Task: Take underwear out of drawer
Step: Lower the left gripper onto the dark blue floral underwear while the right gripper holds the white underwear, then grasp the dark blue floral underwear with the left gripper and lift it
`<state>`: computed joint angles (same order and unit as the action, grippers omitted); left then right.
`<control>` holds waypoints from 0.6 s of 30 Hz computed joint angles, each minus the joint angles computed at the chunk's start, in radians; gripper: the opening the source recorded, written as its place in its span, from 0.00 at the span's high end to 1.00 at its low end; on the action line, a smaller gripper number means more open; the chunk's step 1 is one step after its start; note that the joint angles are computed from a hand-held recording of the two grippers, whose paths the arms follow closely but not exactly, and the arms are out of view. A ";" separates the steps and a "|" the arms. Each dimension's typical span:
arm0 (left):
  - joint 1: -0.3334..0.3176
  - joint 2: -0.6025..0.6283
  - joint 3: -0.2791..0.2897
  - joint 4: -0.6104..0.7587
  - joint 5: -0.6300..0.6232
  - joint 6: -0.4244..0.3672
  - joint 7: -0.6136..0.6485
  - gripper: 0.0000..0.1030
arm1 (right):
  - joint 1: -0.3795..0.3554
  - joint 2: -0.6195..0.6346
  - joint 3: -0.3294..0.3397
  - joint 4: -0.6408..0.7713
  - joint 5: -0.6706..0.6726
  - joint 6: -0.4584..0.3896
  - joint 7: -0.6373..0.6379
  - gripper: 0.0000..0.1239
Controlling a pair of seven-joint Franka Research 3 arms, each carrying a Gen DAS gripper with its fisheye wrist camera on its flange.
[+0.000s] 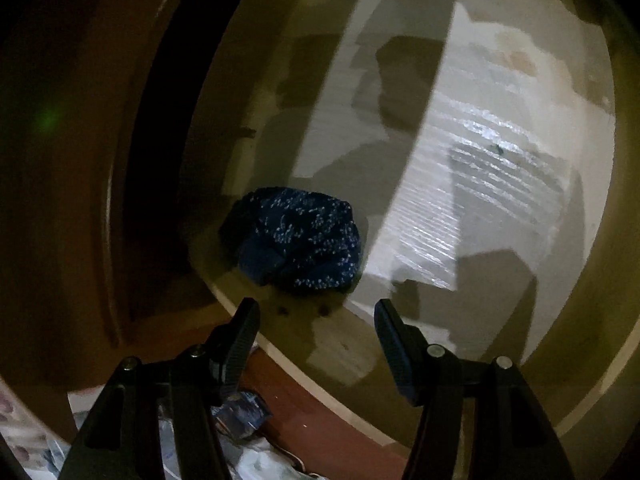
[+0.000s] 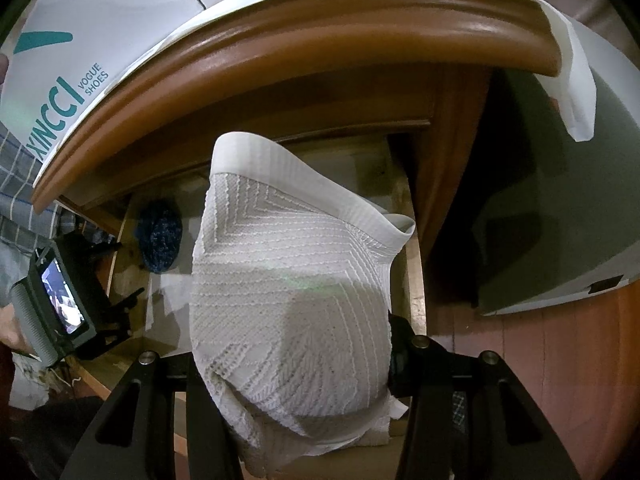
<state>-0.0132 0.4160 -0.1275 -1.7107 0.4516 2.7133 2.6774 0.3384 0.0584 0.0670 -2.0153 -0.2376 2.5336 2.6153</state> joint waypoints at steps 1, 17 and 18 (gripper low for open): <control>0.004 0.009 -0.005 0.008 -0.002 0.007 0.014 0.41 | 0.000 0.001 0.000 0.001 0.002 -0.001 -0.003 0.64; -0.019 0.189 -0.050 0.277 -0.138 -0.199 0.073 0.42 | 0.006 0.015 -0.002 0.023 0.013 -0.019 -0.023 0.63; -0.023 0.212 -0.054 0.326 -0.159 -0.249 0.070 0.51 | 0.006 0.016 -0.003 0.024 0.014 -0.019 -0.024 0.63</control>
